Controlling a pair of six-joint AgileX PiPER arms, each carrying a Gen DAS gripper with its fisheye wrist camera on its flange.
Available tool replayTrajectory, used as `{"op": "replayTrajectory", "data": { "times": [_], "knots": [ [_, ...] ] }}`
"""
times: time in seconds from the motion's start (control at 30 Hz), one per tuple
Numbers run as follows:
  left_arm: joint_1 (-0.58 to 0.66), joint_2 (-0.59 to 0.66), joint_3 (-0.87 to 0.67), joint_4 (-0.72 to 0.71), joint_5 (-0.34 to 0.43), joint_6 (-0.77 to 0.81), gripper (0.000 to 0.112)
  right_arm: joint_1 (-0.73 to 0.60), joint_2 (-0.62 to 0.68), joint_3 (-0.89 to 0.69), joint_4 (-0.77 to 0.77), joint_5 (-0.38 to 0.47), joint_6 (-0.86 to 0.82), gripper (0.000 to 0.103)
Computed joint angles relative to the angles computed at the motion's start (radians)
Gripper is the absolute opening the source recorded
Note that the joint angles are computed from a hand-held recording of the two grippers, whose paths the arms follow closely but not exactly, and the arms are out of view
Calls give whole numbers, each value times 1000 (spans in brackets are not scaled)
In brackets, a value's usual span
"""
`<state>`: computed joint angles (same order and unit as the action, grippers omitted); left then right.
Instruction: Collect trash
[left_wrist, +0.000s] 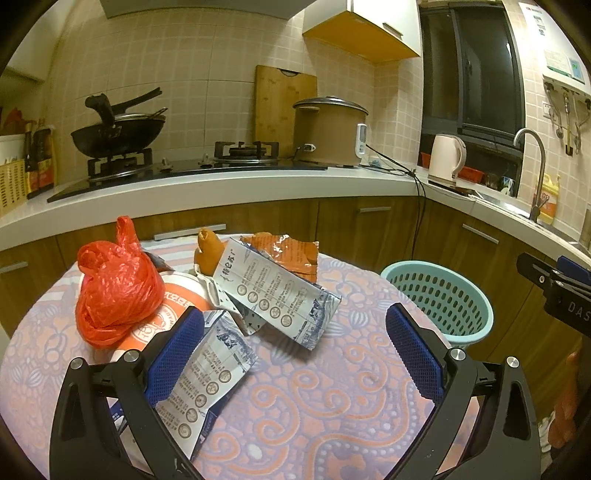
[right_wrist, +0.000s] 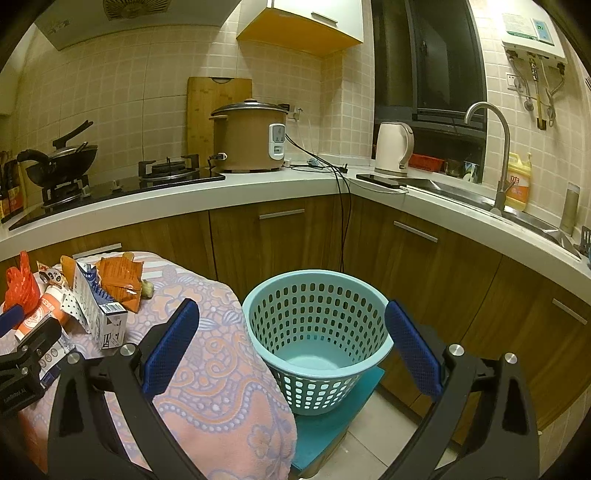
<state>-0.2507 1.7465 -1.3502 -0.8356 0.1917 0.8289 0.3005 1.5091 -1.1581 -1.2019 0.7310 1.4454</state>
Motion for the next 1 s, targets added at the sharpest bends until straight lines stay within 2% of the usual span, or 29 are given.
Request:
{"op": "replayTrajectory", "data": {
  "times": [0.73, 0.8, 1.0],
  "knots": [
    [11, -5, 4, -34, 7, 40, 96, -1, -3, 5, -2, -4, 6, 95],
    [4, 2, -9, 11, 9, -10, 96, -2, -3, 6, -2, -5, 5, 95],
    [4, 2, -9, 17, 9, -16, 96, 0, -4, 9, -5, -4, 10, 95]
  ]
}}
